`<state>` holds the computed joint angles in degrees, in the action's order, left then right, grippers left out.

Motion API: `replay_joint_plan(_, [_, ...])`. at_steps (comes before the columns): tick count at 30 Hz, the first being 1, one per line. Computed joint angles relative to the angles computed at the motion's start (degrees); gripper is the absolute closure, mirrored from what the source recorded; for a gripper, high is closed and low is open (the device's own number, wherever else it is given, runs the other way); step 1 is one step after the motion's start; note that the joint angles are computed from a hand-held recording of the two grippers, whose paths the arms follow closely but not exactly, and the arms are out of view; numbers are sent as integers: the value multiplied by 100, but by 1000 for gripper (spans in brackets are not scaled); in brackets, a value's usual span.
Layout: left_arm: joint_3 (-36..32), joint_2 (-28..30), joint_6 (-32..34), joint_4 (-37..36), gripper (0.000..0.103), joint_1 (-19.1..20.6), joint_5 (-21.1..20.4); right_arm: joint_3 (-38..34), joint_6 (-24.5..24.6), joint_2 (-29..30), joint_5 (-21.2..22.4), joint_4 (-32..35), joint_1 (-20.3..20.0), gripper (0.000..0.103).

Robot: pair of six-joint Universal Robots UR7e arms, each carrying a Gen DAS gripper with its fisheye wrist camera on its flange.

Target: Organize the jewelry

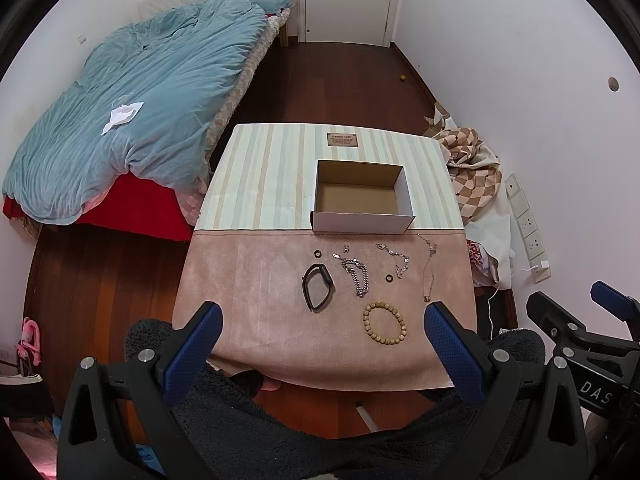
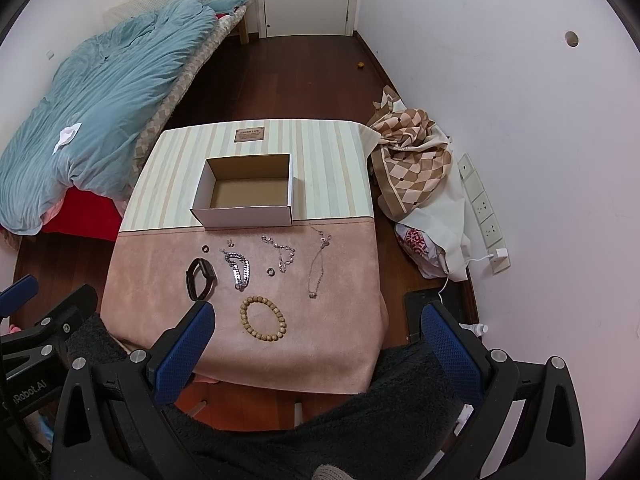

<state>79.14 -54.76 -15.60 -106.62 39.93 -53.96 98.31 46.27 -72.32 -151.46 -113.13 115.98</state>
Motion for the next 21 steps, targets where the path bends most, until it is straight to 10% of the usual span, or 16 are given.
replay_joint_plan(21, [-31,-27,12,8,0,57,-65,-43,-20,39,-6,28,-9,0])
